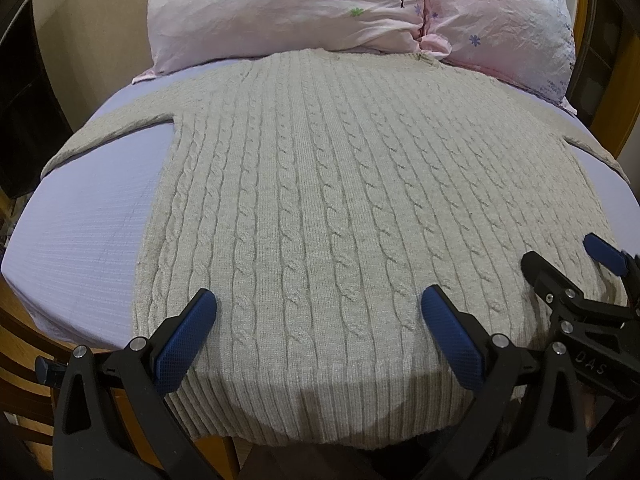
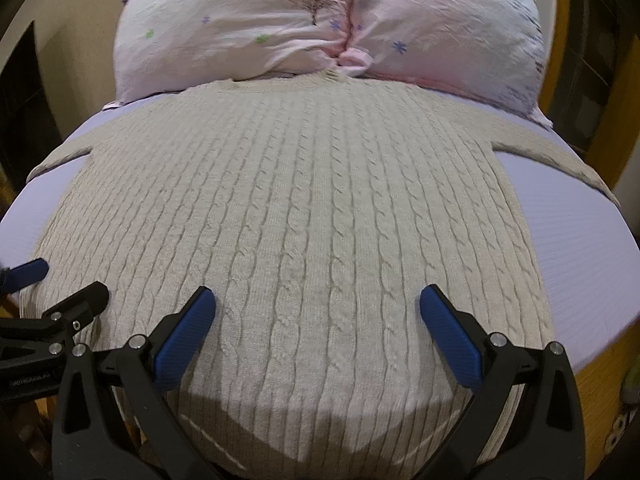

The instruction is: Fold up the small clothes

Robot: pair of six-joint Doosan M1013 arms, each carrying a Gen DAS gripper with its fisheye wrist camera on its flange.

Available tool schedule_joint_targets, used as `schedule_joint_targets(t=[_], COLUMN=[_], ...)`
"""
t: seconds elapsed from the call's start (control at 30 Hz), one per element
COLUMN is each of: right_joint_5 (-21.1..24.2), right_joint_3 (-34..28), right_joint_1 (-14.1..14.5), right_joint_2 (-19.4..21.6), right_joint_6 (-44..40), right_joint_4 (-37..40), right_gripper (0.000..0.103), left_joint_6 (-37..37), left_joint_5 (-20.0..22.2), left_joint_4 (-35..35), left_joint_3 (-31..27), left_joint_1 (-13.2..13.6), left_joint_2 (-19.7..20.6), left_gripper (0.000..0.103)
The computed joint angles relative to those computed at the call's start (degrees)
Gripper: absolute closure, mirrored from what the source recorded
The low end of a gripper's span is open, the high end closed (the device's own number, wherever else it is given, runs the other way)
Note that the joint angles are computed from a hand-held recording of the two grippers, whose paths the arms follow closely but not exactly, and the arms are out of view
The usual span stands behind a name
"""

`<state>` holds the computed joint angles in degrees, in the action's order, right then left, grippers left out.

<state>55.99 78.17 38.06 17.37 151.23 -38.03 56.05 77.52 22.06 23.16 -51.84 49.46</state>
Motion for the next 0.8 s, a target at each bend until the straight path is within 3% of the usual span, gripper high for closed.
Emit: schedule_joint_targets(t=[0.07,0.1,0.17,0.27,0.3,0.4,0.47,0.6,0.67,0.7,0.8], right_joint_5=[-2.7,-6.7,-11.9,-11.5,-10.7,-7.7,-6.0,-5.2,-7.5,-6.7,-6.4], right_joint_3=[0.9,3.0,6.8,10.5,11.6,12.2,12.2,11.8,12.6,11.8,10.6], right_joint_1=[-0.9,-2.3,-4.8,-9.6,-12.2,-20.1,-25.1,-31.7,-33.2,-33.6,-35.0], right_joint_2=[-0.9,-2.9,-6.5,-10.9,-12.2,-13.6,-13.6,-12.3,-12.2,-11.5,-10.0], right_joint_6=[-2.0,-0.9,6.8,24.4,29.0,33.9,36.0,36.4,38.4,38.7,38.0], right_joint_4=[2.0,3.5,0.8,-9.0,-10.0,-5.0,-0.7,7.3,7.8,7.6,8.8], right_gripper=[0.002,0.002,0.002,0.002,0.003,0.03,0.041,0.048,0.051,0.055,0.09], left_joint_6=[-0.7,-0.7,-0.4,-0.7,-1.6,-7.3,-12.9,-17.8,-19.6,-20.0,-21.2], left_joint_5=[-2.6,-3.3,-4.4,-10.1,-14.7,-27.7,-31.7,-30.3,-27.5,-26.3,-20.9], left_joint_4=[0.9,1.0,0.7,-1.6,-2.9,-1.6,3.2,8.2,10.1,10.6,10.2], left_joint_3=[3.7,4.3,5.6,9.6,11.6,18.4,20.1,18.3,16.2,15.5,11.6], left_joint_1=[-0.4,-0.3,-0.1,0.8,1.5,3.2,3.9,5.3,6.2,6.5,8.0], left_joint_2=[-1.8,-2.1,-2.9,-5.2,-6.3,-10.0,-10.8,-10.1,-9.0,-8.6,-6.7], left_gripper=[0.001,0.001,0.001,0.001,0.001,0.001,0.001,0.001,0.001,0.001,0.001])
